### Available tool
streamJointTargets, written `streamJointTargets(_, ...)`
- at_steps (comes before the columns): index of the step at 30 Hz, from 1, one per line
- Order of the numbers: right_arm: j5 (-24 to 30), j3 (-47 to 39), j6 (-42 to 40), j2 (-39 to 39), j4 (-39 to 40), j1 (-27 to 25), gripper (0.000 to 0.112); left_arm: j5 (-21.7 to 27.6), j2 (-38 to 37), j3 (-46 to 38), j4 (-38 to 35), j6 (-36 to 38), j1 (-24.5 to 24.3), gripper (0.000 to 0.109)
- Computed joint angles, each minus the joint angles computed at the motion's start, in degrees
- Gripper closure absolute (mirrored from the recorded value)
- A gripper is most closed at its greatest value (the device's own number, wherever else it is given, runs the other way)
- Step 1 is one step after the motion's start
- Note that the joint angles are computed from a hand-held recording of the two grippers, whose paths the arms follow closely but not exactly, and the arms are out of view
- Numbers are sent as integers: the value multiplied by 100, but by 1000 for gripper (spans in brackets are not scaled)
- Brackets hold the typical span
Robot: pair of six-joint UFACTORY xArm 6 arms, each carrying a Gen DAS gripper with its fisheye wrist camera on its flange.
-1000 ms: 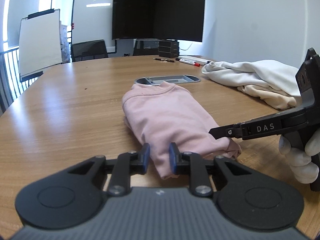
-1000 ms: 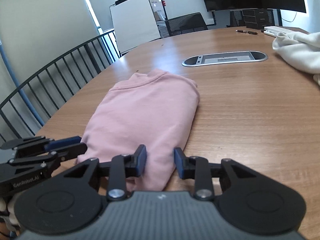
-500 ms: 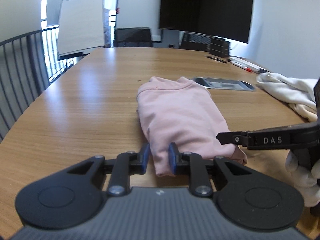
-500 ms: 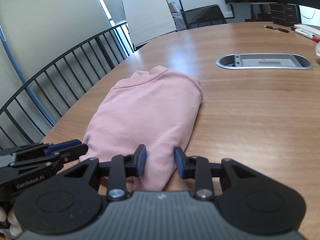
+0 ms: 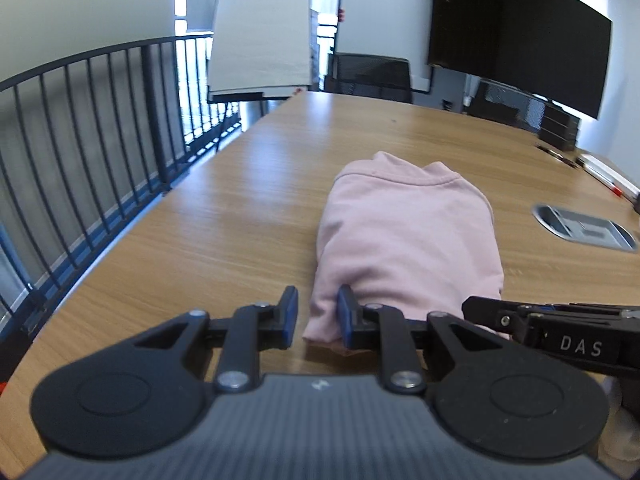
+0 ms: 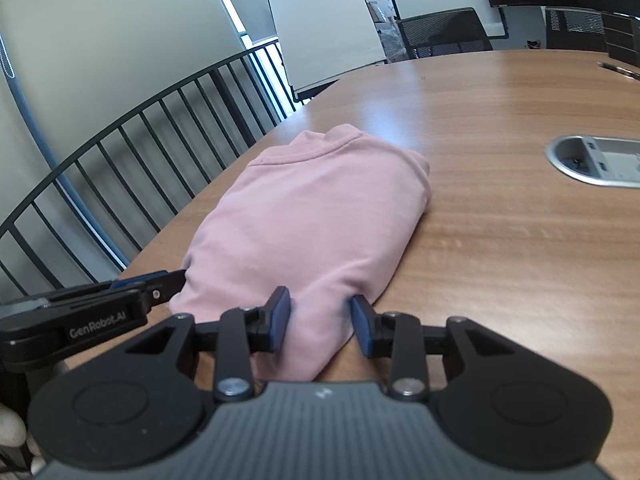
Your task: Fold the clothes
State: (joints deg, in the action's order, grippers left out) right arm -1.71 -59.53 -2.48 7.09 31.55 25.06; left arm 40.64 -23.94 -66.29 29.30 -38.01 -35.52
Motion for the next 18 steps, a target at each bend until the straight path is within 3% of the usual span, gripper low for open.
streamJointTargets(2, -39, -463, -937, 353, 979, 140, 73, -130, -40, 85, 5, -80, 118, 89)
streamJointTargets(4, -15, -840, -1362, 636, 1419, 187, 73, -216, -93, 148, -130, -54, 242, 87)
streamJointTargets(7, 26, -1165, -807, 927, 797, 173, 73, -237, -59, 111, -208, -133, 334, 81)
streamJointTargets(12, 85, -1642, -1, 1345, -102, 117, 72, -134, 41, -11, -65, -356, 333, 81)
streamJointTargets(18, 255, -2273, 451, 1816, -651, 29, 70, -73, 36, -2, 323, -687, 252, 81)
